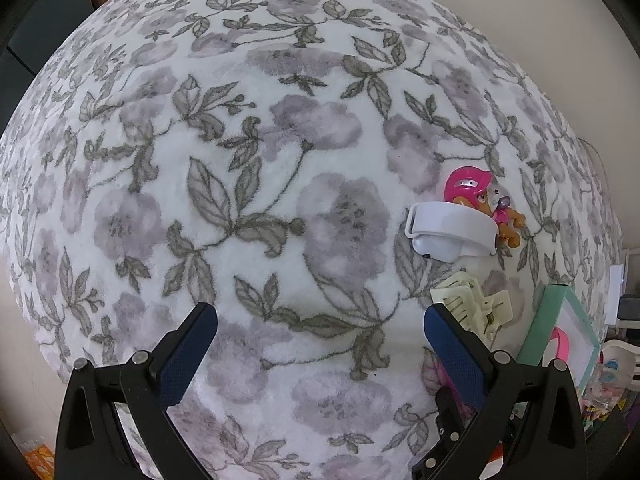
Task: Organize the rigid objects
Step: 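Grasp cream hair clip with left tool while right tool grasps magenta comb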
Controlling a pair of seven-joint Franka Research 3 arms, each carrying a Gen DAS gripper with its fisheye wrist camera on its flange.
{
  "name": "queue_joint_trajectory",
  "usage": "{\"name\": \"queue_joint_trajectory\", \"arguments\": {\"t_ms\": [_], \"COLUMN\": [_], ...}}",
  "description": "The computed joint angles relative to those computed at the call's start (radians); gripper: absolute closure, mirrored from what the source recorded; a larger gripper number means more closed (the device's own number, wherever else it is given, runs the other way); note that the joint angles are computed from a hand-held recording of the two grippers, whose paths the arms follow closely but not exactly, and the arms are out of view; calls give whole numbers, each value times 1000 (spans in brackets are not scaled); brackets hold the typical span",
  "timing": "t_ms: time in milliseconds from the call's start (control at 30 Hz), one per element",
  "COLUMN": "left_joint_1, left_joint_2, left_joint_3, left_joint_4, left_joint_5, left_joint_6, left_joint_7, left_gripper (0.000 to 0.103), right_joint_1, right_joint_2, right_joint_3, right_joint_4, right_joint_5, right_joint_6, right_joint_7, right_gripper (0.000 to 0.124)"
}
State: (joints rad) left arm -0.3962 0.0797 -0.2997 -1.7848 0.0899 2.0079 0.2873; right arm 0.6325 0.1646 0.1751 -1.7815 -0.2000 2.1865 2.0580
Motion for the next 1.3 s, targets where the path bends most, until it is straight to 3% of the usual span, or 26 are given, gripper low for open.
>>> {"name": "queue_joint_trajectory", "arguments": {"t_ms": [233, 533, 733, 1000, 1067, 1167, 1233, 1300], "left_joint_1": [0, -20, -28, -46, -45, -47, -43, -44], "left_joint_2": [16, 67, 101, 186, 187, 205, 218, 226], "left_joint_3": [-2, -7, -7, -8, -7, -9, -14, -15], "left_joint_4": [-3, 28, 53, 133, 121, 134, 143, 145], "left_joint_5": [-24, 3, 12, 23, 12, 5, -14, -26], "left_joint_6": [49, 151, 239, 242, 259, 265, 277, 287], "left_joint_7": [24, 25, 33, 44, 44, 59, 82, 91], "left_gripper": [0, 0, 0, 6, 10, 30, 56, 61], "right_joint_1": [-12, -28, -57, -67, -69, -70, -70, -68], "right_joint_2": [-6, -14, -41, -58, -65, -65, -63, -56], "right_joint_3": [-13, -21, -21, -11, -11, -9, -9, -9], "right_joint_4": [-12, -33, -83, -116, -118, -115, -114, -108], "right_joint_5": [-11, -36, 20, 34, 37, 37, 38, 36], "right_joint_6": [31, 70, 139, 167, 163, 161, 161, 162], "right_joint_7": [61, 132, 143, 130, 125, 123, 124, 127], "right_gripper": [99, 102, 103, 103, 103, 103, 103, 103]}}
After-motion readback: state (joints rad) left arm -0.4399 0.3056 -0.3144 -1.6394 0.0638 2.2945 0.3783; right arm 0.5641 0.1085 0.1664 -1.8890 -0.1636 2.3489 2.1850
